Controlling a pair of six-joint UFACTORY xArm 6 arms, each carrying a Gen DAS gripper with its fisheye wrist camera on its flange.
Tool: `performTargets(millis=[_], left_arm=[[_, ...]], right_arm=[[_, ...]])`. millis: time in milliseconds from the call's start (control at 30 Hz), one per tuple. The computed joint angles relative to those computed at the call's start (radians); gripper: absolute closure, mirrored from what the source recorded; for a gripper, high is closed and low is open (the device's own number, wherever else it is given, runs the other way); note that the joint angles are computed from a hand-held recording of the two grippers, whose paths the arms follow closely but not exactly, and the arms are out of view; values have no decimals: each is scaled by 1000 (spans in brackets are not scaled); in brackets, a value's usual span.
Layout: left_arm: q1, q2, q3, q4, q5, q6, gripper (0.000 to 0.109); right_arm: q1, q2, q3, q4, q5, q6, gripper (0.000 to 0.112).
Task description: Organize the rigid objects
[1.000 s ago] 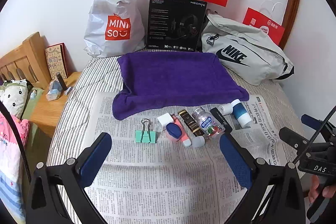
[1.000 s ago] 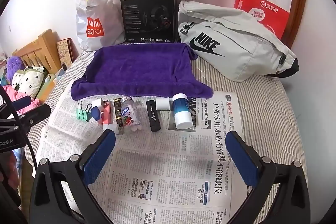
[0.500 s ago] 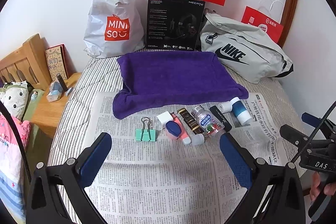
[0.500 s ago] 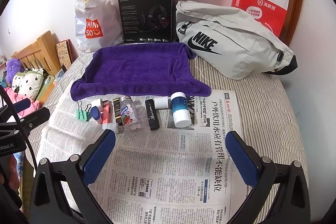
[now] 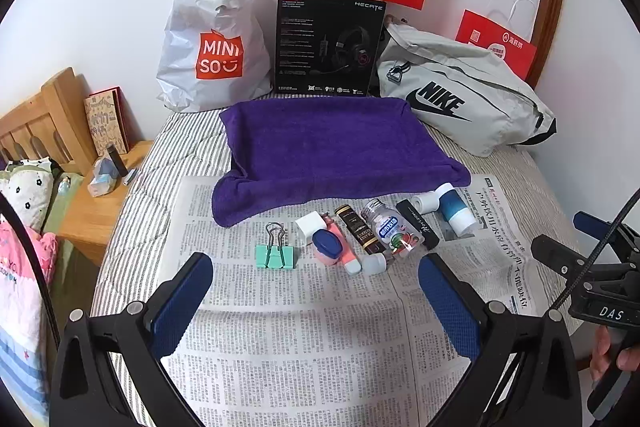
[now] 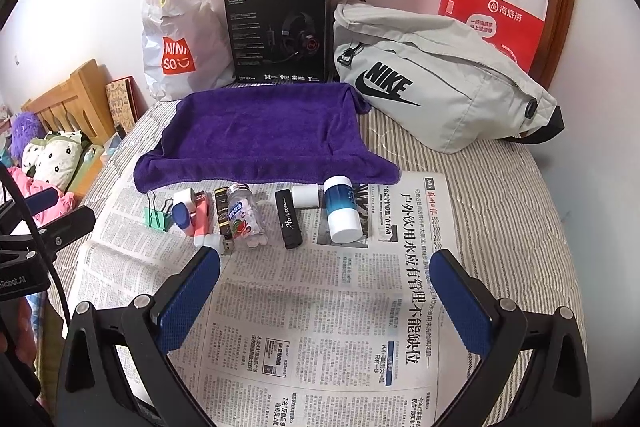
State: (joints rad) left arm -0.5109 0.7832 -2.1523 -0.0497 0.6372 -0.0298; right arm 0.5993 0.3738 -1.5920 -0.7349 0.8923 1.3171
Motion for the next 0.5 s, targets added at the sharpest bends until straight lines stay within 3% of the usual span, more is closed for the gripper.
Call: performTargets(millis=[500], left_arm=[[-5, -9, 16, 4, -7, -4, 6]], right_arm=[[6, -4, 5, -12, 4, 15, 10]])
